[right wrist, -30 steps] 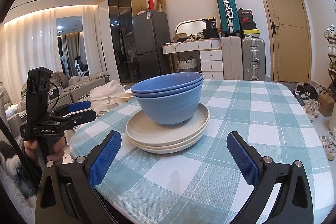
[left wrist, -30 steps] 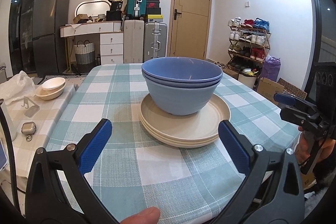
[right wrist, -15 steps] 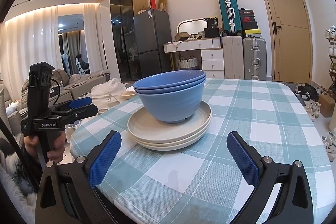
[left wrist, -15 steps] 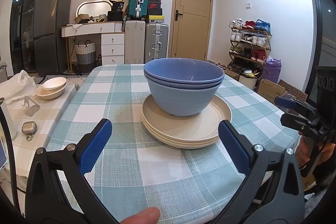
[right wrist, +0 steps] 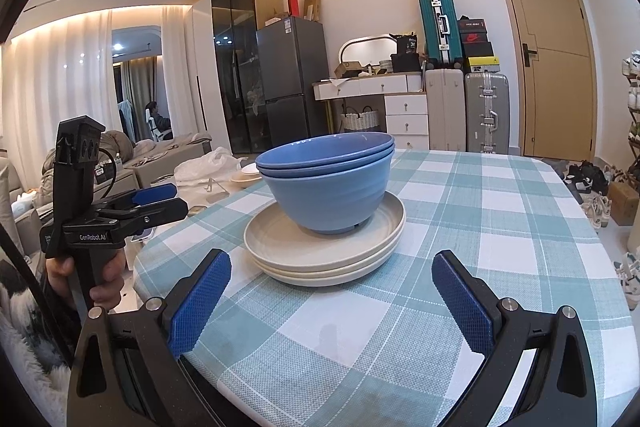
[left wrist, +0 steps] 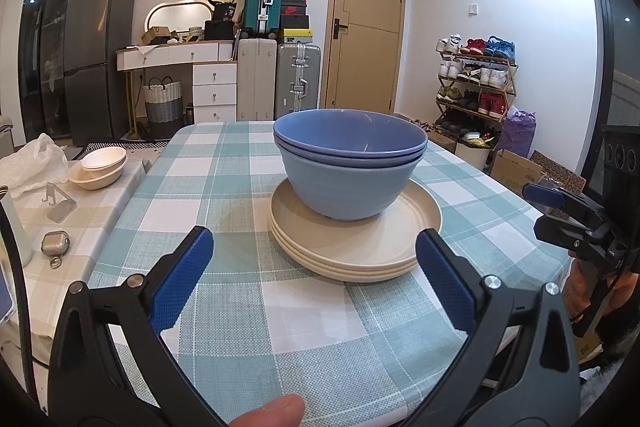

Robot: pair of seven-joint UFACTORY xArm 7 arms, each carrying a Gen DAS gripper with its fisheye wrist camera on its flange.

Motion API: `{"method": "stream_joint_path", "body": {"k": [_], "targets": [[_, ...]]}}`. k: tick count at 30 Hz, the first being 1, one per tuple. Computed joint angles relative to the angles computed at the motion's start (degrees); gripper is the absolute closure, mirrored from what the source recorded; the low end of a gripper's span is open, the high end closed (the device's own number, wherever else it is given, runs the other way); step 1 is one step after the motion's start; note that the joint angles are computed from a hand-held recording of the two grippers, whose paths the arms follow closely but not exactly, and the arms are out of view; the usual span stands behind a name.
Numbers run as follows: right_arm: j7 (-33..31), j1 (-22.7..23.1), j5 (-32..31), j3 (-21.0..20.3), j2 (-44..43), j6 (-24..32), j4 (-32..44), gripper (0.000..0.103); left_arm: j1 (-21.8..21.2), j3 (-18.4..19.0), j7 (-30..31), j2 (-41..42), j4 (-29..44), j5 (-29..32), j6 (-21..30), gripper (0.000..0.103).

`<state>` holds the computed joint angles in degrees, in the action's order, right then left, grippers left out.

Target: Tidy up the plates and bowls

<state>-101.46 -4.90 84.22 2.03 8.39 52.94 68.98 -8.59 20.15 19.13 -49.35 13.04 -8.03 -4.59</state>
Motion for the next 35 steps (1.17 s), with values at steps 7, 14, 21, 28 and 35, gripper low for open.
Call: {"method": "stream_joint_path", "body": {"k": [7, 14, 21, 28, 35], "targets": [[-0.5, 0.0, 0.1, 0.0, 0.1, 0.2, 0.1, 0.001, -0.2, 0.2, 0.1, 0.3, -0.1, 0.0, -0.5, 0.002], [-0.6, -0.1, 0.1, 0.0, 0.2, 0.3, 0.1, 0.000, -0.2, 0.3, 0.0, 0.2, -0.2, 0.1, -0.7, 0.002], [-0.5, -0.2, 0.1, 0.0, 0.1, 0.6, 0.1, 0.001, -0.2, 0.3, -0.1, 0.3, -0.3, 0.2, -1.0, 0.002], [-0.6, -0.2, 0.1, 0.0, 0.1, 0.6, 0.1, 0.001, -0.3, 0.5, 0.0, 0.2, -0.3, 0.3, -0.9, 0.002], [-0.4, -0.1, 0.0, 0.0, 0.1, 0.6, 0.0, 0.000, -1.2, 1.2, 0.6, -0.3, -0.5, 0.2, -0.8, 0.002]]}}
